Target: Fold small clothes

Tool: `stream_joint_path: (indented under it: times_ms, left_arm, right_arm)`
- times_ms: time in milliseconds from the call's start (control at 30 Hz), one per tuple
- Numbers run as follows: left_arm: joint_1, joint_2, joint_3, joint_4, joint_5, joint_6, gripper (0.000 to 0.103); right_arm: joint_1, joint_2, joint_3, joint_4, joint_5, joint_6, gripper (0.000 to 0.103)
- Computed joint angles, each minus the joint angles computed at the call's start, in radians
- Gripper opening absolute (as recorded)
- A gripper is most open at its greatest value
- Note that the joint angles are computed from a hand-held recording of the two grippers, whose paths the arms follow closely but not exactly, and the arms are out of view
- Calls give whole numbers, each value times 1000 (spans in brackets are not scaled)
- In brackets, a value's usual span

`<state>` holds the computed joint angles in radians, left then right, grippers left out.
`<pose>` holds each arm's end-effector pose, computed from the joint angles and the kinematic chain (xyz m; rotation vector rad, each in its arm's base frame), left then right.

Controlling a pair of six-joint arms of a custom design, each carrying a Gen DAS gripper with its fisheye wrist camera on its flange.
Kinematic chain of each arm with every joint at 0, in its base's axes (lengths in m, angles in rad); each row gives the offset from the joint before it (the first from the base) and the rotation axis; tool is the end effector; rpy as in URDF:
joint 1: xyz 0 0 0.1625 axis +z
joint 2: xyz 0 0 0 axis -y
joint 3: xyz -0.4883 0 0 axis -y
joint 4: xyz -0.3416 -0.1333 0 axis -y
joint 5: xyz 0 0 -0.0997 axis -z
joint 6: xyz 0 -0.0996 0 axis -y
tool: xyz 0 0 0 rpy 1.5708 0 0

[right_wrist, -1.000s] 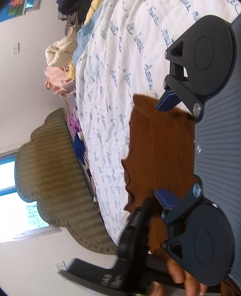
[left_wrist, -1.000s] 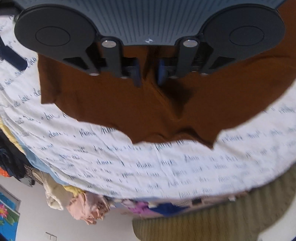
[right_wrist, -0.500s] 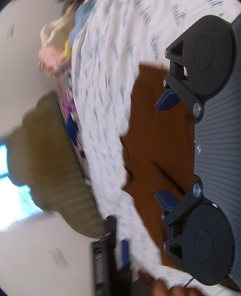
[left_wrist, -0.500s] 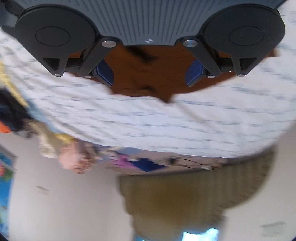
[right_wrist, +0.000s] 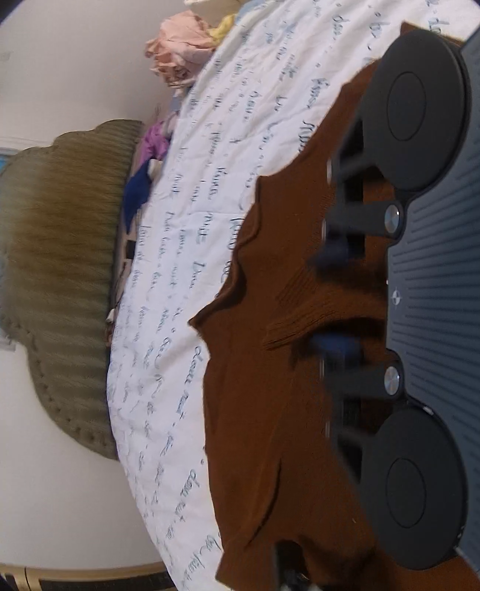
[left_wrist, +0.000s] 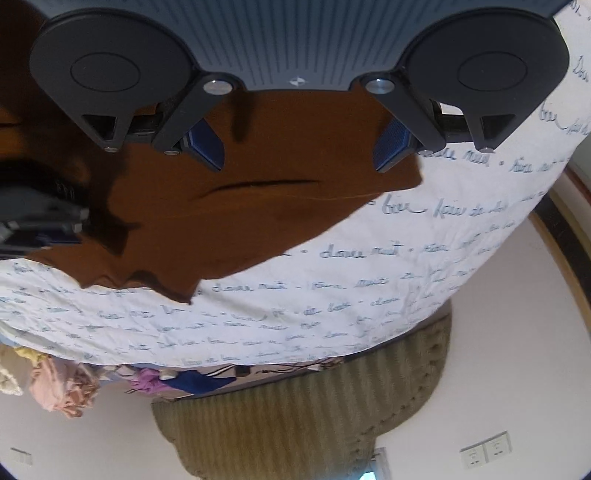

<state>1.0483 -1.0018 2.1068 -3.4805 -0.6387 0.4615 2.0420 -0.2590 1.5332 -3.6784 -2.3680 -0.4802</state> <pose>-0.0789 -0.5644 0.2993 0.5893 2.0406 -0.9153 0.3687 -0.5870 -0.0121 0.6360 -2.1202 0.9590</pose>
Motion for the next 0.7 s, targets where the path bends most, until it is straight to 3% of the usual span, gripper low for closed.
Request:
stream_joint_path:
  times_ms: [33, 67, 133, 267, 467, 600, 700]
  left_arm:
    - [-2, 3, 6, -14, -3, 16, 88]
    - [-4, 9, 10, -35, -1, 38, 88]
    - [-4, 23, 7, -60, 15, 61, 88]
    - [2, 12, -7, 0, 2, -1, 88]
    - [0, 27, -14, 10, 8, -17, 88]
    - [3, 34, -17, 21, 10, -24, 88]
    - [7, 35, -19, 44, 13, -35, 88]
  right_arm:
    - [-5, -5, 5, -16, 6, 21, 9]
    - [-10, -15, 20, -45, 19, 48, 8]
    - [-19, -42, 70, -130, 49, 102, 7]
    - [-33, -102, 191, -289, 79, 230, 7]
    - [-49, -138, 326, -489, 55, 324, 7]
    - [-77, -160, 381, -500, 52, 415, 8]
    - [-94, -176, 412, -464, 59, 501, 24]
